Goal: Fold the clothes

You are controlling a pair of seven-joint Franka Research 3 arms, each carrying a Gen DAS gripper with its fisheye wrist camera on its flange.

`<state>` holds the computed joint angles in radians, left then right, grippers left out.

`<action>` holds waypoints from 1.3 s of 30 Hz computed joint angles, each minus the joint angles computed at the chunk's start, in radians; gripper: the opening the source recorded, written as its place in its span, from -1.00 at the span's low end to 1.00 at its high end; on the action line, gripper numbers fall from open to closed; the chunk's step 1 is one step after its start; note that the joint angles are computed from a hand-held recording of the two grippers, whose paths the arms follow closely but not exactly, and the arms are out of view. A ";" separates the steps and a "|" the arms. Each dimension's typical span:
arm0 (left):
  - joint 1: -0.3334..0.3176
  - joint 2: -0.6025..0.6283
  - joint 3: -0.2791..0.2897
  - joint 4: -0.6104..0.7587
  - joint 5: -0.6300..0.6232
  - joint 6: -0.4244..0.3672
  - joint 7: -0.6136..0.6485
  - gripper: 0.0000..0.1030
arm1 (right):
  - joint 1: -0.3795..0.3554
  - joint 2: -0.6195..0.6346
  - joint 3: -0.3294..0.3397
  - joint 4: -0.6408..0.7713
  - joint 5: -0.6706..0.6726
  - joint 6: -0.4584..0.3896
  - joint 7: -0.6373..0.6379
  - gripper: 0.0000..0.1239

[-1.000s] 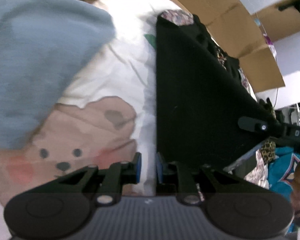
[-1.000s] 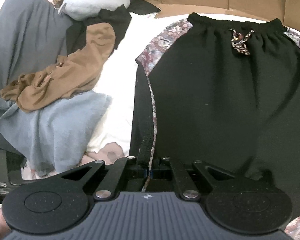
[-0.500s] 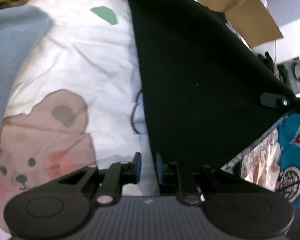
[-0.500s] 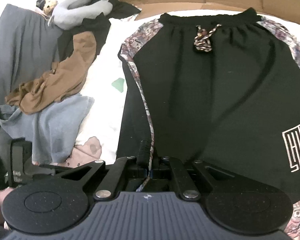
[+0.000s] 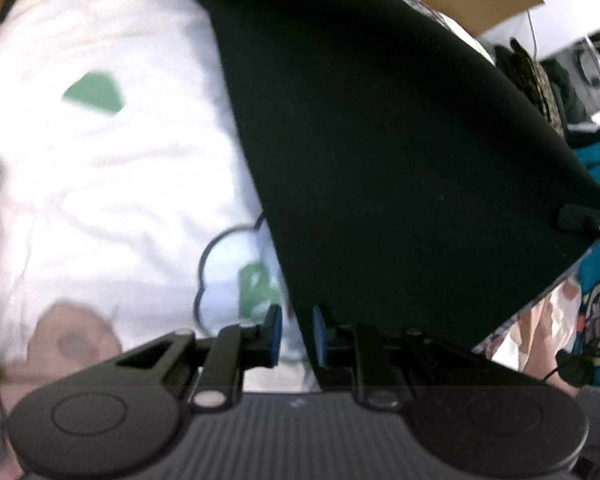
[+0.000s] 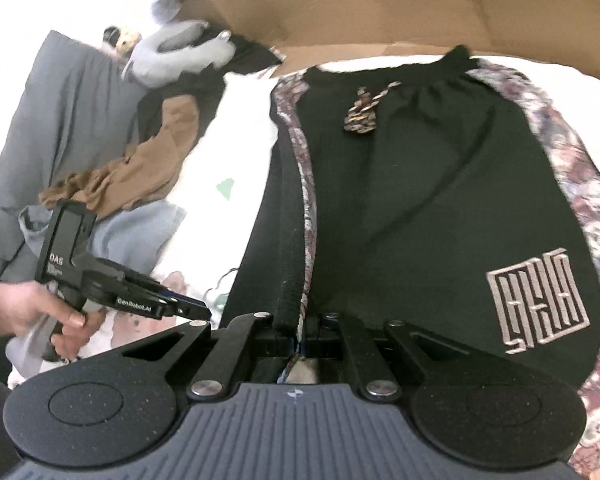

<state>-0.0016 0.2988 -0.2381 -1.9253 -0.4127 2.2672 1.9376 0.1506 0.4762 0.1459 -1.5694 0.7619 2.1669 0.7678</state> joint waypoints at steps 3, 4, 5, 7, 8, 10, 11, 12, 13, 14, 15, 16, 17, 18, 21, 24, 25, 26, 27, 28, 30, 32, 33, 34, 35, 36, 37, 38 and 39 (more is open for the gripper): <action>-0.015 0.044 -0.006 0.075 0.027 -0.030 -0.014 -0.65 | -0.017 -0.010 -0.002 -0.026 0.015 0.030 -0.055 -0.99; -0.020 0.058 -0.009 0.099 0.036 -0.039 -0.022 -0.64 | -0.023 -0.012 -0.003 -0.031 0.025 0.039 -0.066 -0.99; -0.026 0.069 -0.011 0.119 0.048 -0.047 -0.033 -0.61 | -0.030 -0.013 -0.003 -0.037 0.035 0.048 -0.078 -0.99; -0.044 0.086 -0.014 0.149 0.077 -0.058 -0.069 -0.52 | -0.043 -0.013 -0.006 -0.041 0.053 0.058 -0.094 -0.99; -0.046 0.090 -0.020 0.151 0.074 -0.052 -0.079 -0.52 | -0.050 -0.010 -0.009 -0.036 0.058 0.055 -0.092 -0.99; -0.050 0.097 -0.031 0.153 0.065 -0.043 -0.093 -0.52 | -0.063 -0.002 -0.015 -0.026 0.066 0.050 -0.083 -0.99; -0.048 0.097 -0.038 0.148 0.055 -0.045 -0.089 -0.51 | -0.068 0.002 -0.019 -0.021 0.065 0.049 -0.074 -0.99; -0.046 0.098 -0.044 0.144 0.048 -0.050 -0.082 -0.49 | -0.072 0.006 -0.024 -0.018 0.062 0.050 -0.061 -0.99; -0.048 0.098 -0.046 0.140 0.051 -0.058 -0.076 -0.48 | -0.075 0.010 -0.030 -0.016 0.056 0.052 -0.046 -0.99; -0.051 0.097 -0.046 0.134 0.058 -0.062 -0.074 -0.48 | -0.078 0.014 -0.034 -0.014 0.049 0.054 -0.032 -0.99; -0.054 0.096 -0.046 0.127 0.060 -0.065 -0.075 -0.48 | -0.082 0.015 -0.036 -0.016 0.044 0.059 -0.024 -0.99; -0.054 0.094 -0.046 0.119 0.056 -0.069 -0.081 -0.46 | -0.087 0.016 -0.037 -0.021 0.043 0.064 -0.021 -0.99; -0.054 0.092 -0.045 0.111 0.051 -0.072 -0.087 -0.46 | -0.092 0.015 -0.038 -0.027 0.044 0.071 -0.017 -0.99; -0.054 0.090 -0.045 0.104 0.047 -0.075 -0.093 -0.45 | -0.097 0.014 -0.038 -0.033 0.048 0.078 -0.013 -0.99; -0.052 0.081 -0.050 0.079 0.032 -0.084 -0.079 -0.41 | -0.107 0.010 -0.042 -0.051 0.050 0.102 0.006 -0.99; -0.049 0.077 -0.054 0.064 0.006 -0.105 -0.070 -0.40 | -0.119 0.007 -0.048 -0.062 0.046 0.115 0.028 -0.99; -0.049 0.076 -0.055 0.058 -0.006 -0.111 -0.072 -0.40 | -0.122 0.006 -0.052 -0.066 0.044 0.122 0.039 -0.99; -0.048 0.075 -0.055 0.054 -0.018 -0.118 -0.074 -0.40 | -0.124 0.005 -0.056 -0.070 0.041 0.129 0.052 -0.99; -0.044 0.076 -0.057 0.051 -0.037 -0.132 -0.073 -0.39 | -0.125 0.004 -0.059 -0.074 0.034 0.137 0.063 -0.99; -0.039 0.077 -0.061 0.048 -0.060 -0.148 -0.066 -0.39 | -0.125 0.005 -0.063 -0.077 0.025 0.146 0.073 -0.99; -0.035 0.078 -0.064 0.040 -0.091 -0.169 -0.050 -0.37 | -0.128 0.007 -0.070 -0.085 0.008 0.164 0.091 -0.99; -0.030 0.084 -0.067 0.037 -0.121 -0.189 -0.028 -0.31 | -0.132 0.014 -0.076 -0.089 -0.006 0.180 0.116 -0.99; -0.027 0.088 -0.069 0.036 -0.139 -0.200 -0.016 -0.21 | -0.135 0.016 -0.077 -0.091 -0.011 0.188 0.128 -0.99; -0.023 0.092 -0.071 0.035 -0.157 -0.210 -0.001 -0.18 | -0.136 0.019 -0.079 -0.094 -0.019 0.199 0.139 -0.99; -0.022 0.097 -0.072 0.034 -0.170 -0.215 0.013 -0.16 | -0.135 0.020 -0.081 -0.098 -0.028 0.212 0.148 -0.99; -0.025 0.101 -0.070 0.035 -0.172 -0.220 0.017 -0.16 | -0.134 0.022 -0.083 -0.104 -0.038 0.226 0.158 -0.99; -0.030 0.109 -0.068 0.043 -0.169 -0.224 0.018 -0.16 | -0.133 0.024 -0.085 -0.109 -0.048 0.239 0.170 -0.99; -0.036 0.125 -0.068 0.057 -0.166 -0.225 0.017 -0.16 | -0.133 0.025 -0.086 -0.113 -0.055 0.248 0.181 -0.99; -0.041 0.131 -0.071 0.059 -0.166 -0.222 0.017 -0.16 | -0.135 0.026 -0.085 -0.120 -0.060 0.259 0.188 -0.99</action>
<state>-0.0425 0.4298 -0.3087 -1.8663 -0.5784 2.0448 1.9542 0.0159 0.5020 0.0611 -1.6889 0.7024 2.4256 0.9556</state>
